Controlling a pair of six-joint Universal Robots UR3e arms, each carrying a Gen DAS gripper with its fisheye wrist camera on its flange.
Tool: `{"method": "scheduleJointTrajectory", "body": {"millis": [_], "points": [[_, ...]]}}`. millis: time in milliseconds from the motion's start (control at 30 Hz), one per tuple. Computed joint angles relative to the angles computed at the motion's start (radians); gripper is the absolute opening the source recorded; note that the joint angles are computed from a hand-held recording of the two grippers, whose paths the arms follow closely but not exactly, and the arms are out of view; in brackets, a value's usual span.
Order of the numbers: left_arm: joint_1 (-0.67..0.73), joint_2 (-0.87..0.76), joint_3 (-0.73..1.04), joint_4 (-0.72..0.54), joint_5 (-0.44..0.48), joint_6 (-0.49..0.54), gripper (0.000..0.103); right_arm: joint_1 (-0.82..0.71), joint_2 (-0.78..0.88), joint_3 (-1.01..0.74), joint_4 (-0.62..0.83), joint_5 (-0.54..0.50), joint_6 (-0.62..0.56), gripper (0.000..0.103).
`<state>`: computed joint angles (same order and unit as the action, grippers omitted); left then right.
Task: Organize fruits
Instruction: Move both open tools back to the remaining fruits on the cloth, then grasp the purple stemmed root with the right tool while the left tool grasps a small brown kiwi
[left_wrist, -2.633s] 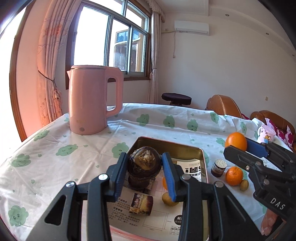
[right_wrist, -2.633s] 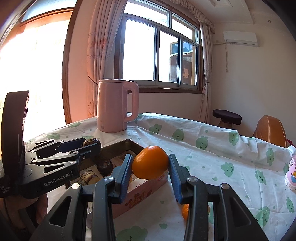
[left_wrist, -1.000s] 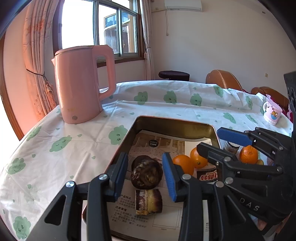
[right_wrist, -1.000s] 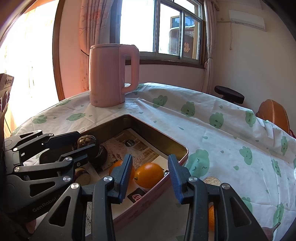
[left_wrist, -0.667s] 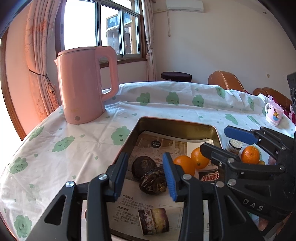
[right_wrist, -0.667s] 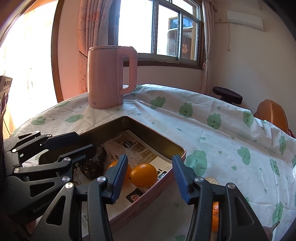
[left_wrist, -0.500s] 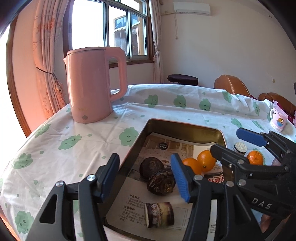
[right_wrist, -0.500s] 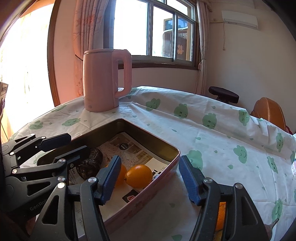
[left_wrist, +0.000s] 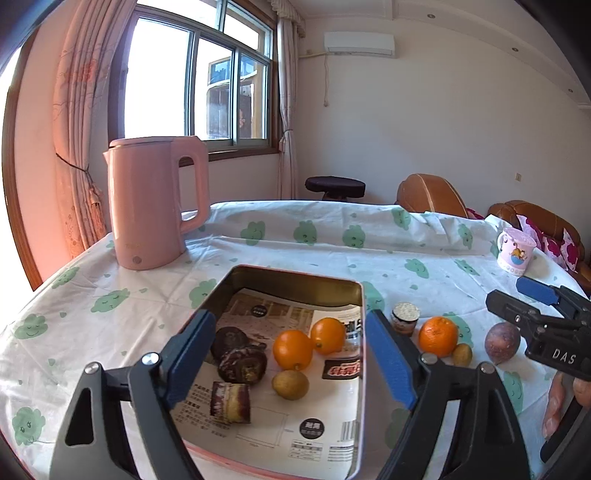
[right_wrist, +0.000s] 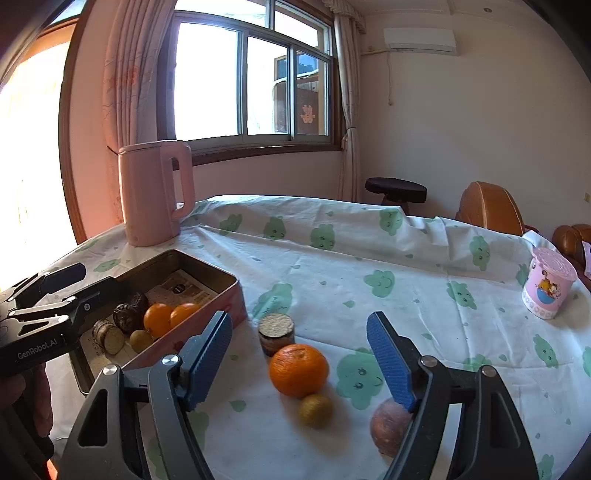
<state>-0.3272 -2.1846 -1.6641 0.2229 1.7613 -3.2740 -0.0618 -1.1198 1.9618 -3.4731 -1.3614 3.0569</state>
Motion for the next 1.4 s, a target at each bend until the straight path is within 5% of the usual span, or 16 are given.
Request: {"method": "scheduleJointTrajectory", "body": {"millis": [333,700,767,833,867,1100,1400], "points": [[-0.113,-0.106,0.220,-0.180,-0.025,0.028,0.088,-0.174,-0.092,0.132,0.132,0.082,-0.034,0.086],[-0.146,-0.191,0.401,-0.370,-0.082,0.034,0.088,-0.170,-0.039,-0.007,0.385,0.127,-0.077,0.086],[-0.151,-0.202,0.424,-0.392,-0.085,0.033,0.088,-0.166,-0.029,-0.032,0.430,0.130,-0.090,0.077],[-0.154,-0.211,0.447,-0.417,-0.096,0.040,0.087,-0.166,-0.029,-0.037,0.447,0.136,-0.096,0.051],[-0.157,-0.218,0.464,-0.437,-0.100,0.042,0.087,-0.167,-0.032,-0.033,0.443,0.137,-0.097,0.051],[-0.169,-0.264,0.573,-0.554,-0.159,0.037,0.067,-0.182,-0.067,0.035,0.329,0.072,-0.088,0.051],[-0.202,-0.387,0.835,-0.772,-0.161,0.031,0.049,-0.215,-0.070,0.042,0.323,0.111,-0.083,0.051]]}}
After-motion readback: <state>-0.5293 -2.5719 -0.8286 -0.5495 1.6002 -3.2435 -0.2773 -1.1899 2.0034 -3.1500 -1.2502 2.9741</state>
